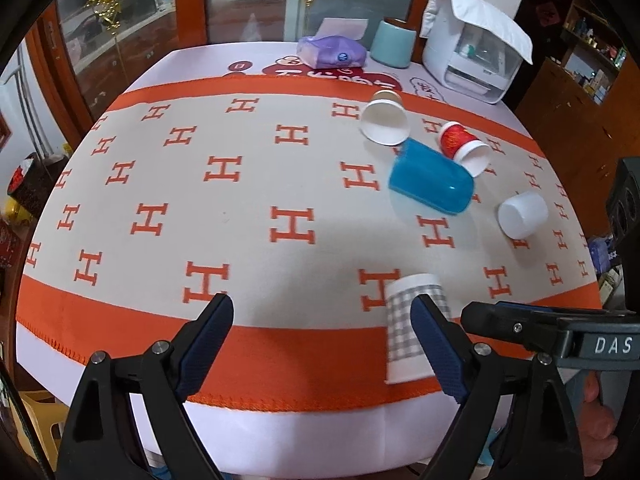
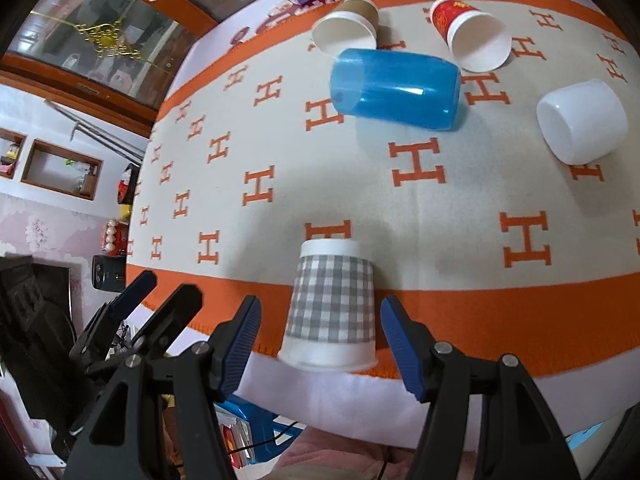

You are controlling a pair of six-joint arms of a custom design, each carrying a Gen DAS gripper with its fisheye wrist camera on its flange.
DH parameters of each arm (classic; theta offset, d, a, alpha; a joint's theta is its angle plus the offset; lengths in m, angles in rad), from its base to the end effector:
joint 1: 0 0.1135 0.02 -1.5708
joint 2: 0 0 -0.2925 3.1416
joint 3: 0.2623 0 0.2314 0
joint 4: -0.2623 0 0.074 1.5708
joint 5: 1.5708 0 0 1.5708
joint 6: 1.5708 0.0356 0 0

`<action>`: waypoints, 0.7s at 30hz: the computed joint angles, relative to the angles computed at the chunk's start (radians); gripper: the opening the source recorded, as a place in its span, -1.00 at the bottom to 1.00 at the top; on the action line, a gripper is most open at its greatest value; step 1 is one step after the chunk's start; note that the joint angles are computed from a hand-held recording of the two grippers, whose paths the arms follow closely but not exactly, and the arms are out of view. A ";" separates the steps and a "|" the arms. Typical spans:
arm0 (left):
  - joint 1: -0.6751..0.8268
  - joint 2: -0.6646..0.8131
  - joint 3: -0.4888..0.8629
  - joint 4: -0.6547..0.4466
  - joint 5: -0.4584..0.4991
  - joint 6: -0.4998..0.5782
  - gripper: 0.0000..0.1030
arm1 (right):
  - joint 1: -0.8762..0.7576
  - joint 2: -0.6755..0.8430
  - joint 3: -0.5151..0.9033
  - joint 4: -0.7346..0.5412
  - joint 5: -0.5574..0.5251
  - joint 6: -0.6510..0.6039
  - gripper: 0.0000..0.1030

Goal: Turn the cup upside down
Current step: 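Grasp the grey-checked cup with the right gripper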

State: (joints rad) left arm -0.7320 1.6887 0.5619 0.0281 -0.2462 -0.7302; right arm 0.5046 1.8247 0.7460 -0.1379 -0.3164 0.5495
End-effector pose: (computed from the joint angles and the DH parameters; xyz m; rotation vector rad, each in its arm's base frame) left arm 0.1947 -0.1633 0.1313 -0.0757 2.6239 -0.1797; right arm 0.2479 0.1496 0.1269 -0.0178 2.9218 0.6656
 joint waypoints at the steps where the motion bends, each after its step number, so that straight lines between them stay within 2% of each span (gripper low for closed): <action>1: 0.011 0.004 -0.011 0.023 0.009 0.008 0.82 | -0.003 0.017 0.011 -0.002 0.002 -0.002 0.21; 6: 0.054 0.022 -0.059 0.143 0.063 0.047 0.91 | -0.020 0.119 0.078 -0.031 -0.018 -0.026 0.21; 12: 0.054 0.082 -0.047 0.188 0.055 0.063 0.98 | -0.025 0.218 0.135 -0.048 -0.054 -0.033 0.21; 16: 0.091 0.127 -0.063 0.254 0.122 0.054 0.98 | -0.038 0.266 0.162 -0.050 -0.094 -0.039 0.21; 21: 0.120 0.173 -0.063 0.268 0.113 0.045 0.98 | -0.047 0.313 0.194 -0.063 -0.144 -0.047 0.21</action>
State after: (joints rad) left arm -0.6125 1.8613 0.4987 0.2958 -0.1327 -0.6848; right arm 0.4573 2.1377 0.9401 -0.2006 -0.4605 0.5028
